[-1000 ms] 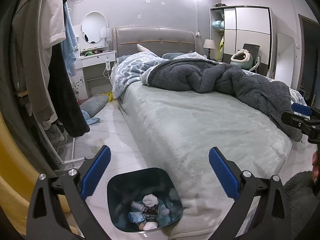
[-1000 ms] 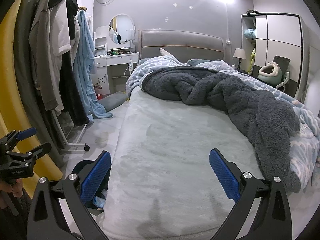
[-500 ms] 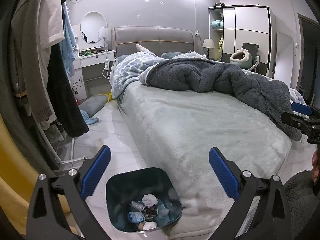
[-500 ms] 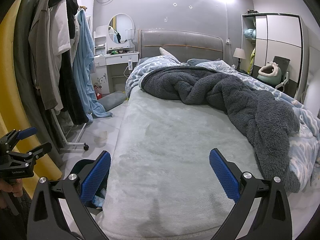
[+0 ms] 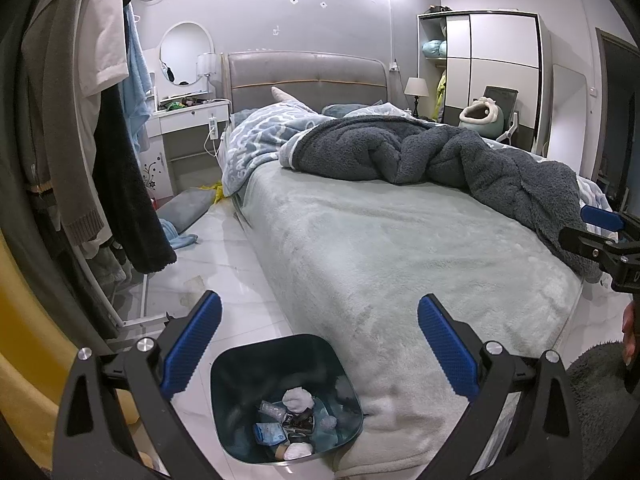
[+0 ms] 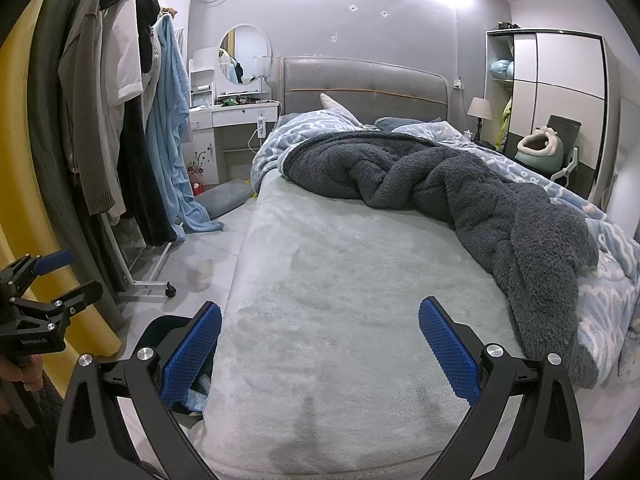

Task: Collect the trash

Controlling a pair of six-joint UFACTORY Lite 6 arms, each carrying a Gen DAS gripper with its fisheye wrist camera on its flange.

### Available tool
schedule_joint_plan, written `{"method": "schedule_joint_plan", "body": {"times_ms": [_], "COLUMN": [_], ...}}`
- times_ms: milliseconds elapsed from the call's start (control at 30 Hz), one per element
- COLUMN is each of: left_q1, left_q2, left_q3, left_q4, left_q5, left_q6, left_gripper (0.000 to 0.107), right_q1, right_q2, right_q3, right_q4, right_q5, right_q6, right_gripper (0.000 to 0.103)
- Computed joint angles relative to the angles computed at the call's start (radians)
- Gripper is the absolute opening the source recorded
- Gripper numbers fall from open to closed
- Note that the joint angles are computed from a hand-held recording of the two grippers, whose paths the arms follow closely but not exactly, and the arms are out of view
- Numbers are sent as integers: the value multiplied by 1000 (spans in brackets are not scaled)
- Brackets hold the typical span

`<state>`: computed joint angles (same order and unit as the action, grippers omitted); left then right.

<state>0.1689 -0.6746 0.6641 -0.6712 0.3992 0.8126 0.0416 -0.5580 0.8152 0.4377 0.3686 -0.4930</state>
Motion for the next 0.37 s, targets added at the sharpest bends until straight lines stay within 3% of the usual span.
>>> {"method": "schedule_joint_plan", "body": {"times_ms": [133, 367], "left_q1": [-10, -93], "left_q2": [-3, -16], "left_q3": [-1, -13], "left_q4": [11, 191], "left_q5": [1, -46], "left_q6": [-16, -231], "left_gripper": [100, 100], "right_q1": [-8, -6], "right_q2": [6, 8], "right_q3": [-2, 0], "right_q4": [26, 21], "right_q5": [-2, -3], "right_q6": [-34, -28], "right_gripper": [100, 100]}}
